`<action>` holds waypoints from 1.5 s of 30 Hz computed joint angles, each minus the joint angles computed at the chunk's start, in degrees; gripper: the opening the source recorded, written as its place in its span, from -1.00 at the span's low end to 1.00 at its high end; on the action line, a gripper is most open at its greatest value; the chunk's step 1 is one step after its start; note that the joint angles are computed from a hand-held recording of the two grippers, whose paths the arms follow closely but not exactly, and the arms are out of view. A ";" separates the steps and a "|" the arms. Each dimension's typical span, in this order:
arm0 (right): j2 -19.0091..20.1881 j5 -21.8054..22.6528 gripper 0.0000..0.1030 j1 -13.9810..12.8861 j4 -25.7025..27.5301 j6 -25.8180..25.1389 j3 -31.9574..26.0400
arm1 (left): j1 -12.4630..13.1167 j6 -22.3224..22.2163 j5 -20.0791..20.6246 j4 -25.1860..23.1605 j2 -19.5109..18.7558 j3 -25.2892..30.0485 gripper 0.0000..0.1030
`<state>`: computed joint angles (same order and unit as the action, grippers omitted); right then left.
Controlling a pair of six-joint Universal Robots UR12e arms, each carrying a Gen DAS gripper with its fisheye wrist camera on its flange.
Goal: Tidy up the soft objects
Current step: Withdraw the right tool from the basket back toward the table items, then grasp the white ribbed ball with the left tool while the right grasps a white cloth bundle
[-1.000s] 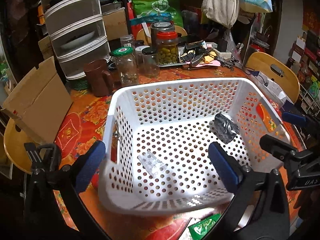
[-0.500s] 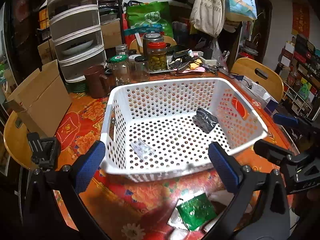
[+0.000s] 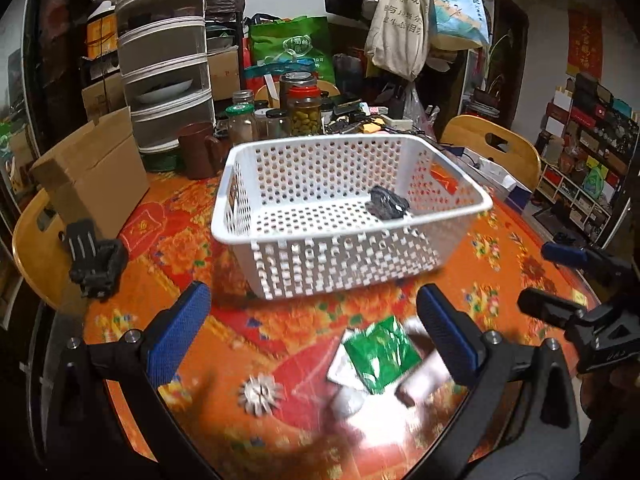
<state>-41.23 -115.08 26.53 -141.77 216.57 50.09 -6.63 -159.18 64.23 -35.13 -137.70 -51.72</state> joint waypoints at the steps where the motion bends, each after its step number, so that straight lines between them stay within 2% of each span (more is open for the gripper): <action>1: -0.09 -0.37 1.00 0.27 -0.19 0.17 0.50 | 0.12 0.13 -0.11 0.68 0.52 -1.24 0.98; 5: -0.34 -0.50 1.00 1.21 -1.49 1.11 2.41 | 0.72 0.08 -0.57 3.50 2.58 -6.52 0.98; 15: -0.97 -0.78 1.00 2.46 -6.74 5.69 6.47 | 2.07 -2.03 -2.78 7.33 4.11 -13.02 0.98; 20: -0.07 0.24 1.00 2.22 -5.07 6.41 5.77 | 2.06 -2.67 -0.92 7.31 2.28 -12.02 0.98; 26: 0.91 1.53 0.92 1.81 -4.70 7.02 4.98 | 2.23 -3.46 -0.39 4.74 0.15 -9.61 0.98; 33: 2.65 -0.01 0.77 1.82 -2.11 6.72 1.92 | 2.28 -3.88 -0.21 3.54 -1.37 -7.57 0.97; 35: 2.98 -0.15 0.72 1.74 -2.21 6.79 1.54 | 2.24 -3.74 -0.19 3.15 -1.55 -7.30 0.92; 36: 3.18 -0.38 0.63 1.70 -1.99 6.83 1.26 | 2.21 -3.66 -0.15 2.86 -1.68 -7.09 0.86; 38: 3.34 -0.45 0.50 1.59 -1.76 7.17 1.08 | 2.06 -3.53 0.21 1.92 -1.89 -6.67 0.69; 40: 3.49 0.02 0.39 1.37 -1.67 7.52 0.93 | 1.93 -3.37 0.51 0.02 -2.38 -5.70 0.40; 45: 3.92 0.01 0.21 1.15 -1.69 7.79 0.56 | 1.84 -4.06 1.34 -0.81 -3.09 -4.82 0.24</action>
<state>-37.31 -115.08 27.68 -143.46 224.37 50.65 -4.79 -163.24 65.57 -35.94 -140.79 -56.53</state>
